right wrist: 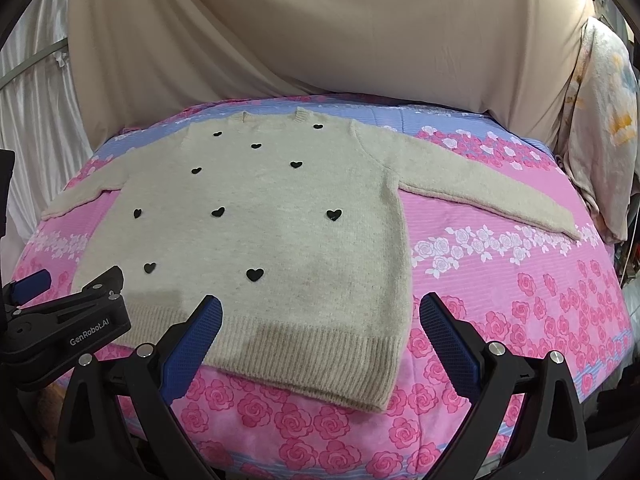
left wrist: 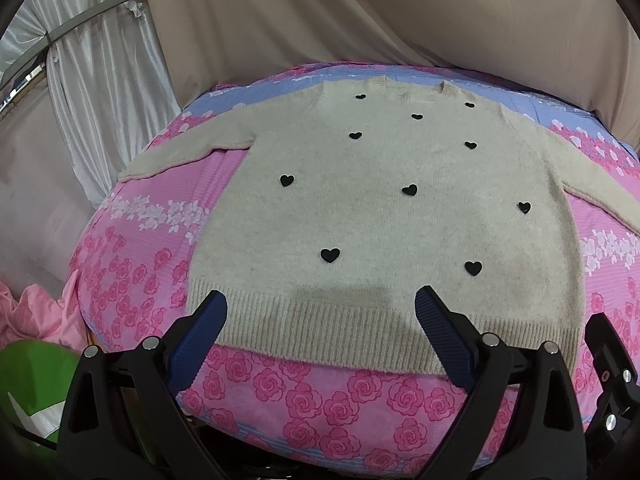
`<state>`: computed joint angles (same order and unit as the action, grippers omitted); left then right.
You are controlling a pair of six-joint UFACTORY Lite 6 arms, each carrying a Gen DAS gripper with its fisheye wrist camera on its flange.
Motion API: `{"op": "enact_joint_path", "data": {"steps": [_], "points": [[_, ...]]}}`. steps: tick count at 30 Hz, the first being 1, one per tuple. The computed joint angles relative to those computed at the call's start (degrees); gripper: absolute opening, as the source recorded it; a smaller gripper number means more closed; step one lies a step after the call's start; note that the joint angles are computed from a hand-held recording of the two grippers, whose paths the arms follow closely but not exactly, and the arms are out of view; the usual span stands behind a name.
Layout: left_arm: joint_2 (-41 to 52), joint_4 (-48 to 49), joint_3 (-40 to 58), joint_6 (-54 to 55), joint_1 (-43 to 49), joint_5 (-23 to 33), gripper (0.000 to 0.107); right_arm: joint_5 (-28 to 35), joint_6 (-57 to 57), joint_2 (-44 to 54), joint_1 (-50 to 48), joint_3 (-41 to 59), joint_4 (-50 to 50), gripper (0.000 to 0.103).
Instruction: Fold small clothes
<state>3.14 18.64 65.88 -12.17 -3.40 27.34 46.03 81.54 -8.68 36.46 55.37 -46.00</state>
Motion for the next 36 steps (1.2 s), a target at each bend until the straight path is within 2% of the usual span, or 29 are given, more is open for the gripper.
{"op": "enact_joint_path", "data": {"steps": [36], "points": [[3.45,3.28,1.56,-4.38,-2.14,0.18,0.093,-1.57,-3.12,0.79,-2.74,0.31,1.94,0.097]]}}
